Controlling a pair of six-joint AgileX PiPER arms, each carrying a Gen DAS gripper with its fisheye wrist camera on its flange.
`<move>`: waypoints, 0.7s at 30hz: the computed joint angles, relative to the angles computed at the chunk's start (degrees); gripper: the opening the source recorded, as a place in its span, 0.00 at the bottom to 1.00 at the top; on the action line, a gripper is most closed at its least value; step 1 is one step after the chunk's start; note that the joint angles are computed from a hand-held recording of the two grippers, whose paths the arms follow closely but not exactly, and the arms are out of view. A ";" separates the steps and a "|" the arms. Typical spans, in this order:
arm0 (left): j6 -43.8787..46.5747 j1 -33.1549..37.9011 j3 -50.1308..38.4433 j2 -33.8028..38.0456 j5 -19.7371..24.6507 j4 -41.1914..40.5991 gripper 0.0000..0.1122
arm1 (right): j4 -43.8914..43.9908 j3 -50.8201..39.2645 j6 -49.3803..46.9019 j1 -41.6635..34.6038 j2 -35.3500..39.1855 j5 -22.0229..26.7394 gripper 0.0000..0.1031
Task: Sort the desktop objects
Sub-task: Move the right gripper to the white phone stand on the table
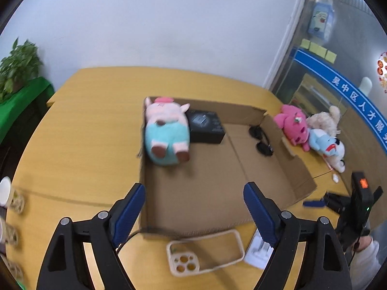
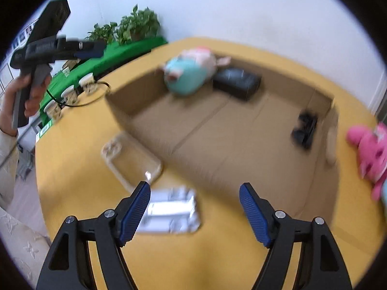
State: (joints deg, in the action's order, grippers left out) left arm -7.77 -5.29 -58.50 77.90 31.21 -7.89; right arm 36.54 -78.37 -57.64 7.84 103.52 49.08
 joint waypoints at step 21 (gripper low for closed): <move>4.38 -17.32 23.41 1.62 -16.55 -23.28 0.69 | 14.63 18.96 -14.83 0.75 0.98 -12.30 0.36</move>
State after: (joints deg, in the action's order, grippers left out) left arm -3.40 -22.61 -35.09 79.52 14.67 -31.18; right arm 51.17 -59.41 -72.47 8.60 104.51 36.78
